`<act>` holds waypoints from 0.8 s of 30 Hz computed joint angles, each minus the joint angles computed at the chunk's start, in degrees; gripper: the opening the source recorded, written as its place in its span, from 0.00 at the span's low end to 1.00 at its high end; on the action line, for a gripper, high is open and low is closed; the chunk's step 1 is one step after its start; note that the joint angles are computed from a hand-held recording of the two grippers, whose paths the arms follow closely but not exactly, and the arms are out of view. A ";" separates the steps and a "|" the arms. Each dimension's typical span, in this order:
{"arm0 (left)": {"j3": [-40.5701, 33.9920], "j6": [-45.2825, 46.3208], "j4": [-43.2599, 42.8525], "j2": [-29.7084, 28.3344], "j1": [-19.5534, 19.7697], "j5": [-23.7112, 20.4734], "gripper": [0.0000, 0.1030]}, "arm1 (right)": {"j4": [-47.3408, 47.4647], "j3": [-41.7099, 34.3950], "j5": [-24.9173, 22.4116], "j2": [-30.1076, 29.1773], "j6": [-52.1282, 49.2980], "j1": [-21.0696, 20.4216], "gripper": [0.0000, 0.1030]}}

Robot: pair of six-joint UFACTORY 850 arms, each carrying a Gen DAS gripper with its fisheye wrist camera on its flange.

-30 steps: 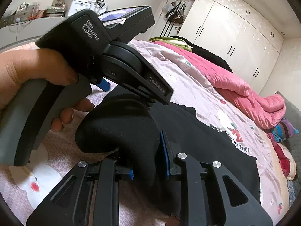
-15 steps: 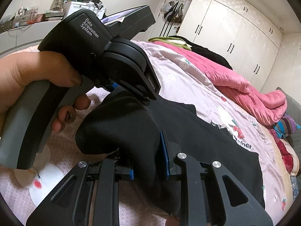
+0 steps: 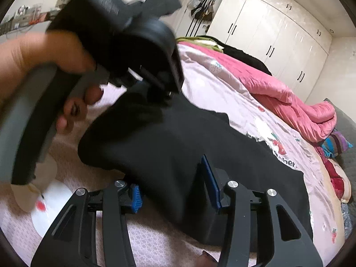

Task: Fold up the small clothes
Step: 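Lift the gripped sweater edge with both grippers and fold it over the other half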

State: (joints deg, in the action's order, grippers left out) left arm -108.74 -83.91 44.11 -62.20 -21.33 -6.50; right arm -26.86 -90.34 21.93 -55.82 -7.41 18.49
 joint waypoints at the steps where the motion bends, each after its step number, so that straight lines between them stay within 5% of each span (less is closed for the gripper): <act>1: 0.07 -1.24 1.29 0.10 -0.08 0.09 0.09 | 0.79 0.23 0.38 0.12 -0.78 0.01 0.25; 10: 0.91 -17.65 19.08 1.59 -1.12 0.42 0.09 | -7.61 1.39 3.68 1.86 13.68 -2.44 0.19; 17: 1.68 -31.40 33.28 2.60 -1.88 -0.07 0.09 | -7.44 2.64 4.95 2.83 13.82 -3.02 0.18; 24: 2.26 -55.36 56.04 3.49 -3.09 -1.07 0.09 | -5.39 5.42 7.43 4.22 12.73 -3.90 0.17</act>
